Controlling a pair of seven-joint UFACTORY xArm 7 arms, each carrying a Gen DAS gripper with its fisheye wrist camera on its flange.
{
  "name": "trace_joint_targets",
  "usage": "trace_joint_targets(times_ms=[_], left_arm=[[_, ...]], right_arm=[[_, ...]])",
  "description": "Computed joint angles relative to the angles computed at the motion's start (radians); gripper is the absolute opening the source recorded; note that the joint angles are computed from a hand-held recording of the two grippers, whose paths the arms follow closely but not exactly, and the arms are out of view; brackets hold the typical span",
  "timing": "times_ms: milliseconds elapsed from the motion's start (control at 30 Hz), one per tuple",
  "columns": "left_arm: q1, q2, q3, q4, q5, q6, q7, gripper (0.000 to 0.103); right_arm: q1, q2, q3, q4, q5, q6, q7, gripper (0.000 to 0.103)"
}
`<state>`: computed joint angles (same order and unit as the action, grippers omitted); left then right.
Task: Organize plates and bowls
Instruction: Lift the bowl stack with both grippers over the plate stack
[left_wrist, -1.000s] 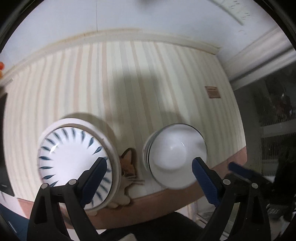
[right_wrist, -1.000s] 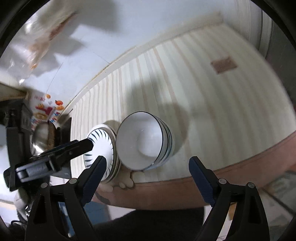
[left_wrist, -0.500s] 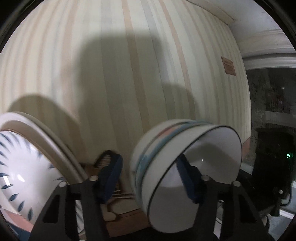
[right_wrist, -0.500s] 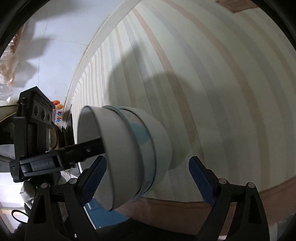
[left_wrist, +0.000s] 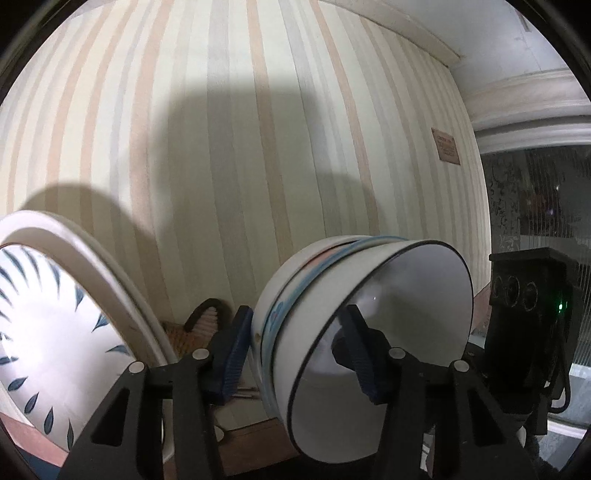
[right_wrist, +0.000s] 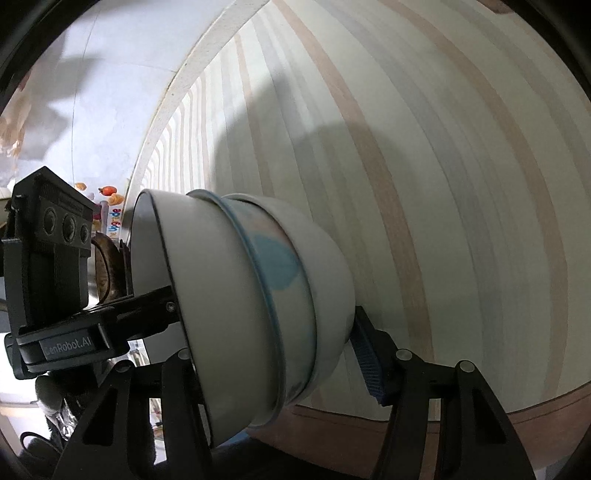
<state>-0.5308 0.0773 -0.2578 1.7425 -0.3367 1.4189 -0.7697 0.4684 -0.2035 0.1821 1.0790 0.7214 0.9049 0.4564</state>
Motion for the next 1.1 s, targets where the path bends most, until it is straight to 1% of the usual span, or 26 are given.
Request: trace_joint_targets(times_ms=[67, 100, 167, 267, 400, 567, 800, 833, 867, 1033, 1067, 1100], left_arm=[[0.001, -0.014, 0.002, 0.0, 0.007, 0.002, -0.003, 0.047], [0.004, -0.028, 0.004, -0.007, 0.009, 0.001, -0.004, 0.047], [0.012, -0.048, 0.008, -0.002, 0.014, 0.018, -0.007, 0.047], [0.031, -0.085, 0.019, -0.003, 0.017, 0.045, -0.014, 0.047], [0.068, -0.164, 0.038, -0.048, 0.02, 0.056, -0.03, 0.047], [0.125, -0.295, 0.063, -0.14, 0.04, 0.083, -0.057, 0.047], [0.204, -0.484, 0.093, -0.336, 0.036, 0.085, -0.118, 0.047], [0.216, -0.51, 0.099, -0.366, 0.036, 0.084, -0.125, 0.047], [0.224, -0.524, 0.101, -0.385, 0.036, 0.084, -0.126, 0.047], [0.253, -0.581, 0.108, -0.47, 0.034, 0.066, -0.138, 0.047], [0.256, -0.6, 0.112, -0.485, 0.031, 0.071, -0.135, 0.047], [0.259, -0.614, 0.12, -0.496, 0.027, 0.076, -0.13, 0.047]], right_arm=[[-0.001, 0.027, 0.005, 0.042, -0.019, 0.006, 0.007, 0.062], [-0.001, 0.019, 0.004, 0.04, -0.019, 0.012, 0.002, 0.062], [-0.001, 0.041, 0.008, 0.081, -0.032, 0.021, 0.006, 0.062], [0.001, 0.085, 0.016, 0.159, -0.046, 0.049, 0.002, 0.062], [0.009, 0.177, 0.038, 0.292, -0.06, 0.076, -0.01, 0.062], [0.034, 0.338, 0.081, 0.502, -0.09, 0.119, -0.034, 0.062], [0.104, 0.577, 0.139, 0.787, -0.148, 0.196, -0.044, 0.062], [0.116, 0.609, 0.143, 0.824, -0.156, 0.209, -0.043, 0.062], [0.117, 0.61, 0.148, 0.825, -0.154, 0.217, -0.052, 0.062], [0.178, 0.76, 0.151, 1.008, -0.208, 0.281, -0.027, 0.062], [0.196, 0.807, 0.147, 1.074, -0.226, 0.3, -0.014, 0.062], [0.204, 0.825, 0.147, 1.098, -0.233, 0.312, -0.011, 0.062]])
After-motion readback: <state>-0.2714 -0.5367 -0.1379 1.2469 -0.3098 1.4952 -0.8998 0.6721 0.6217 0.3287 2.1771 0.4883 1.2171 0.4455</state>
